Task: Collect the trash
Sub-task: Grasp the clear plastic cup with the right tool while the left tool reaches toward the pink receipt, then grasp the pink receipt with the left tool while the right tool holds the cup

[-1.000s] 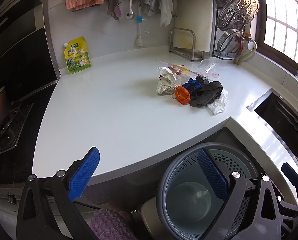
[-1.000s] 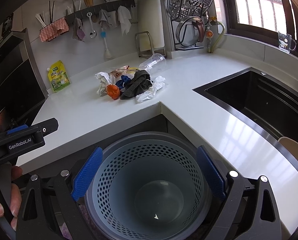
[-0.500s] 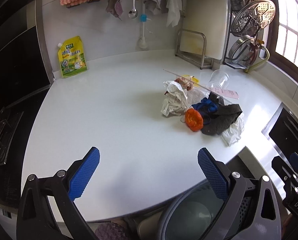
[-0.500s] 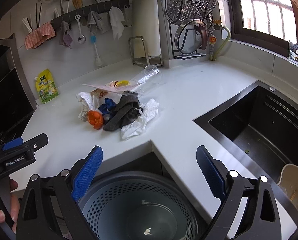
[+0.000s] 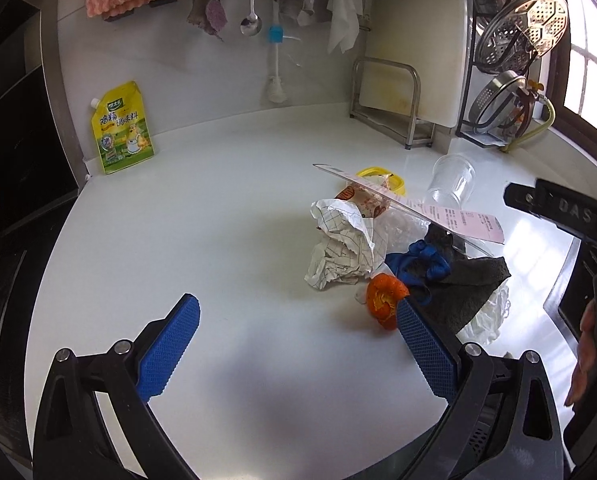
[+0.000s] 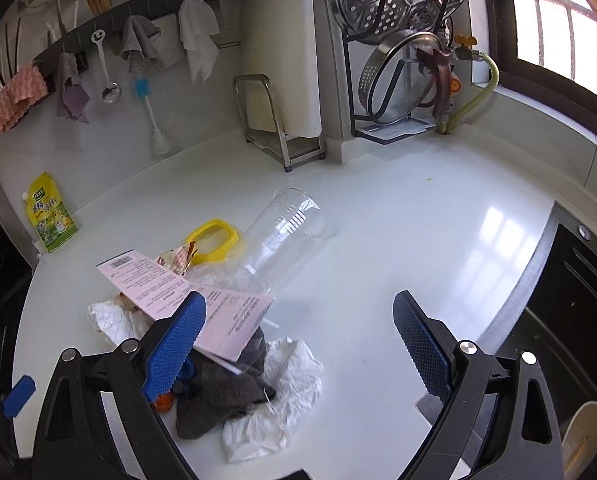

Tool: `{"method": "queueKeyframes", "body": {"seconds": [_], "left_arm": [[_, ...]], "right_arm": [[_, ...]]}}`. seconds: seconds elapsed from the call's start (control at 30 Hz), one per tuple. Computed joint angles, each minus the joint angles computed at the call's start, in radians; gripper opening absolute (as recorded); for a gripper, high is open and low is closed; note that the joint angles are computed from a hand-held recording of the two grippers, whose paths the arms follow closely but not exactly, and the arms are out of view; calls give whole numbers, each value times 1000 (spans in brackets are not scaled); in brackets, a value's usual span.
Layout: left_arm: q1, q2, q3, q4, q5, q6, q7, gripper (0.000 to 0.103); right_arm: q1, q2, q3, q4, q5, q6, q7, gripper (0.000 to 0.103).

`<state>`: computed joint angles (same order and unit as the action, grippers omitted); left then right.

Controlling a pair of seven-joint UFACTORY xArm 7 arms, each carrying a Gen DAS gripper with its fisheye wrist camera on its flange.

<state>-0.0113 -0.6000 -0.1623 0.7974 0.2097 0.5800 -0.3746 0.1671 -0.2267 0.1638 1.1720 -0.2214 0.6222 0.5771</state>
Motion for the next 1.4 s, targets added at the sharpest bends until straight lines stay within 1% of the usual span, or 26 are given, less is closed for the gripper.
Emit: {"method": "queueKeyframes", "body": {"seconds": [0.13, 0.2, 0.3, 0.43, 0.57, 0.7, 0.73, 0.8, 0.9, 0.93, 0.97, 1.0, 1.03, 1.07, 1.27, 1.4], "left_arm": [[6, 26, 9, 12, 3, -12, 3, 97], [4, 37, 18, 15, -2, -15, 9, 97], [2, 50, 27, 19, -10, -17, 18, 97], [-4, 56, 37, 17, -23, -23, 30, 97], [-7, 58, 46, 14, -40, -25, 37, 97], [-2, 57, 40, 14, -37, -26, 38, 97], [-3, 57, 41, 14, -39, -26, 39, 97], [-2, 56, 42, 13, -39, -29, 41, 97], [2, 57, 38, 16, -37, -29, 39, 97], [1, 58, 38, 16, -37, -28, 39, 97], [0, 59, 38, 18, -38, -26, 40, 97], [-1, 61, 38, 20, -39, -25, 41, 97], [-1, 62, 37, 21, -40, -25, 40, 97], [-3, 63, 37, 23, -42, -23, 39, 97], [-23, 75, 35, 42, -57, -9, 41, 97], [-27, 96, 17, 72, -55, 6, 19, 97]], "right_arm": [[9, 141, -7, 142, 6, 47, 7, 90], [21, 200, -14, 209, -9, 87, 26, 90], [44, 277, -33, 296, 0, 141, 37, 90], [70, 357, -57, 399, -1, 228, 61, 90], [89, 414, -77, 473, 2, 278, 88, 90], [108, 493, -92, 578, -3, 363, 88, 90], [110, 511, -95, 604, 3, 388, 81, 90], [107, 533, -95, 631, 32, 404, 58, 90], [107, 542, -99, 642, 50, 409, 40, 89], [103, 538, -98, 634, 66, 401, 33, 87], [96, 531, -95, 620, 90, 388, 26, 75], [85, 525, -90, 610, 123, 383, 11, 67], [75, 527, -86, 610, 154, 385, -4, 61], [69, 520, -84, 595, 175, 370, -12, 61], [56, 434, -83, 477, 213, 264, -52, 59], [44, 355, -89, 403, 191, 216, -60, 59]]}}
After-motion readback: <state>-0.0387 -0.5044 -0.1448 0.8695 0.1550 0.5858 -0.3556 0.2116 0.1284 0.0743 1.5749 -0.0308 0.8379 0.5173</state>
